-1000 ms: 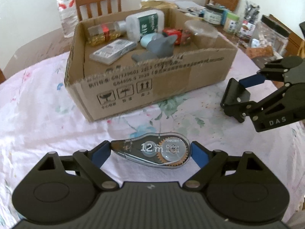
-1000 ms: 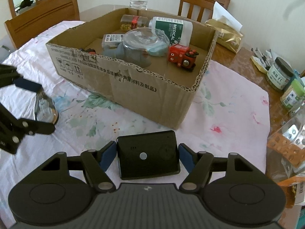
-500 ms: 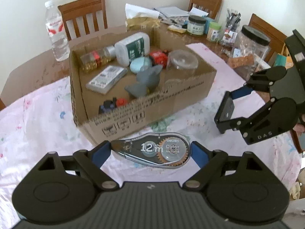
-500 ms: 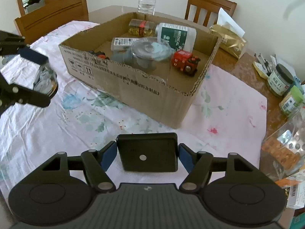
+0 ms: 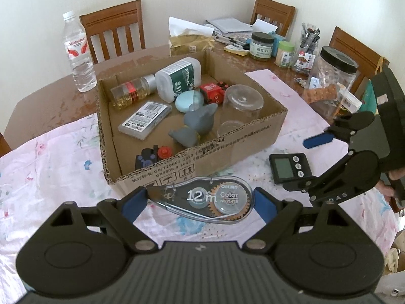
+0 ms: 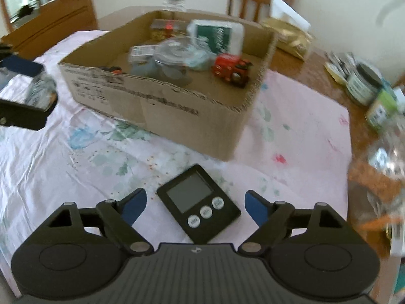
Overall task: Organize rigid objects
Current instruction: 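Lift the black digital timer with the right tool while the left tool carries the tape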
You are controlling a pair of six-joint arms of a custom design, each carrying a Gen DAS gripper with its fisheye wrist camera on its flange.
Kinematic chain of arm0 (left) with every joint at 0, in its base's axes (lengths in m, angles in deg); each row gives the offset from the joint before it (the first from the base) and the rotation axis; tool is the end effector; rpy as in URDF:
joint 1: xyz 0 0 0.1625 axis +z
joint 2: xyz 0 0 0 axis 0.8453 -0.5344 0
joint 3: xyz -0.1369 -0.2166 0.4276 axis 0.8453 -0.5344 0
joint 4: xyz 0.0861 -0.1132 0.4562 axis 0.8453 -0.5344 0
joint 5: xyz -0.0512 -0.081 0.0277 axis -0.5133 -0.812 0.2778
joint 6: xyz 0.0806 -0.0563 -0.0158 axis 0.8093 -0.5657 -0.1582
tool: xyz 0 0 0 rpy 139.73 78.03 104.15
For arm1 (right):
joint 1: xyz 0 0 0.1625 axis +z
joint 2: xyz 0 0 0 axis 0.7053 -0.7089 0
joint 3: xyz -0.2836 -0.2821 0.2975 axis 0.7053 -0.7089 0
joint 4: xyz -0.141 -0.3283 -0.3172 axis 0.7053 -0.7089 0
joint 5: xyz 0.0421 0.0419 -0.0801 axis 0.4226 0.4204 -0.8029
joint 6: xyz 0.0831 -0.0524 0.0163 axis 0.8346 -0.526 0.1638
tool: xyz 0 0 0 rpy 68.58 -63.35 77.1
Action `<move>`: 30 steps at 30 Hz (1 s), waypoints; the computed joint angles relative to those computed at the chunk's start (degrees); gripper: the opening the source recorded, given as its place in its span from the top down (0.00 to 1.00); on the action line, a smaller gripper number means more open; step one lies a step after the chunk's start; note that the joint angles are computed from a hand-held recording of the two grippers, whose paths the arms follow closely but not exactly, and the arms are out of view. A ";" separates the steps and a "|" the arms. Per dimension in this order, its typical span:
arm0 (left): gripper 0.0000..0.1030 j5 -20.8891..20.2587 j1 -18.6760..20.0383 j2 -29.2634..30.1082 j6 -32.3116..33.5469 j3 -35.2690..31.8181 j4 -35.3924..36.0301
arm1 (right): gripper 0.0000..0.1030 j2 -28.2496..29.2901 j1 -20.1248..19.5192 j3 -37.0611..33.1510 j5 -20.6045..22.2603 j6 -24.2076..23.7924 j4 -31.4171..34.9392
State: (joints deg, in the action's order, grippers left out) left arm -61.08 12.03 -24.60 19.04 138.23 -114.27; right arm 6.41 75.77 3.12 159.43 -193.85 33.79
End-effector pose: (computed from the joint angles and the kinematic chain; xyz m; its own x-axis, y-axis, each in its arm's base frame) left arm -0.0433 -0.5976 0.3684 -0.4423 0.7872 -0.4298 0.8700 0.4930 0.0077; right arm 0.3602 -0.5041 -0.0301 -0.6971 0.0524 0.7151 -0.3261 0.8650 -0.3813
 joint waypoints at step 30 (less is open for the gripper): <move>0.13 -1.74 -0.11 2.03 0.54 -3.67 2.03 | 0.28 3.85 0.18 -5.87 1.85 11.46 6.30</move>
